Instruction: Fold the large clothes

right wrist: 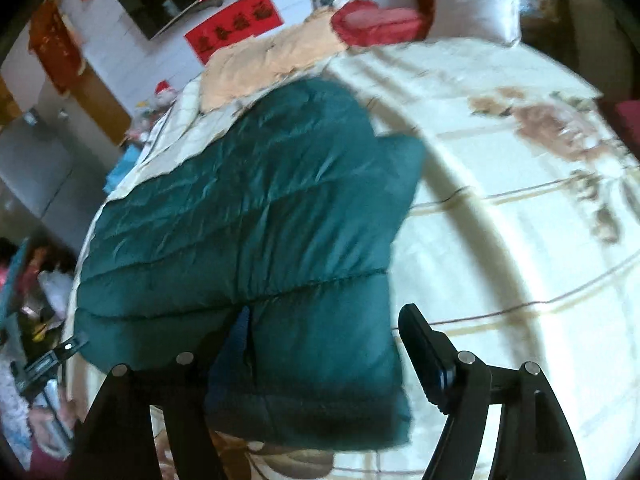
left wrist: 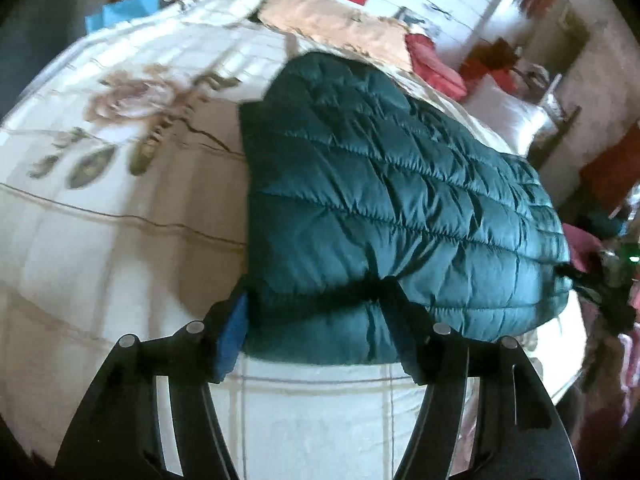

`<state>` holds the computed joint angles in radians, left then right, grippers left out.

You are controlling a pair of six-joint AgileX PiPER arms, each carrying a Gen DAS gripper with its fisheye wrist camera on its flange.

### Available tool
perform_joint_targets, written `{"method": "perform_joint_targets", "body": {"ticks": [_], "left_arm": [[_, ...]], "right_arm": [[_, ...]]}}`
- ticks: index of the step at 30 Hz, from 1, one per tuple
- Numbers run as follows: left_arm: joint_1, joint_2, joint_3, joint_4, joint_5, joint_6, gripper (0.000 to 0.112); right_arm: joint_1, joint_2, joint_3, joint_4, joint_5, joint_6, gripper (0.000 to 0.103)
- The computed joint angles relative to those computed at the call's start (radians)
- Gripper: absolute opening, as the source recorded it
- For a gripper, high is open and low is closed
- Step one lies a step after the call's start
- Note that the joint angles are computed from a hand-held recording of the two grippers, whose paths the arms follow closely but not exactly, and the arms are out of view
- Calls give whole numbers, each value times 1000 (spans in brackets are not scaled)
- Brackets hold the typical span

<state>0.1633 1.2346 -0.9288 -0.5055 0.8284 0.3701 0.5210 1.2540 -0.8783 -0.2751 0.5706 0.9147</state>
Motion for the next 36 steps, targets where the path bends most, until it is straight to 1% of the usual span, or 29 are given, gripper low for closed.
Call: {"method": "perform_joint_targets", "body": {"ticks": [1, 2, 3, 7, 10, 11, 13, 15, 17, 21, 24, 27, 28, 31, 36], "left_arm": [[-30, -36, 11, 65, -31, -67, 64], [-55, -61, 20, 116, -53, -117, 64], [-85, -89, 25, 173, -66, -175, 64], [-222, -147, 35, 379, -95, -407, 64], [-328, -156, 35, 503, -96, -570, 64], [-358, -153, 31, 538, -92, -619, 64], [-435, -156, 29, 637, -78, -747, 64], [-496, -157, 27, 720, -71, -841, 64], [-556, -166, 39, 788, -71, -932, 64], [-578, -172, 50, 754, -91, -937, 64], [-637, -181, 58, 819, -85, -1023, 64], [-712, -189, 63, 921, -62, -1135, 64], [-758, -188, 61, 993, -34, -1207, 64], [-832, -184, 57, 1099, 17, -1301, 64], [-860, -211, 76, 1125, 16, -1335, 64]], "right_arm": [[29, -9, -15, -64, 39, 60, 73], [72, -23, -37, -132, 95, 115, 73], [110, -31, -54, -185, 133, 162, 73], [249, -41, -95, -335, 220, 313, 75], [374, -33, -108, -435, 268, 425, 79], [429, -27, -109, -472, 296, 470, 82], [507, 9, -138, -521, 339, 512, 83], [570, 50, -167, -558, 373, 550, 83], [615, 70, -169, -592, 387, 595, 84], [681, 123, -193, -628, 419, 666, 84], [715, 165, -225, -632, 458, 683, 88], [743, 196, -248, -644, 486, 698, 89], [747, 199, -251, -642, 486, 700, 89], [752, 201, -254, -641, 477, 714, 91], [765, 204, -258, -643, 483, 735, 93]]}}
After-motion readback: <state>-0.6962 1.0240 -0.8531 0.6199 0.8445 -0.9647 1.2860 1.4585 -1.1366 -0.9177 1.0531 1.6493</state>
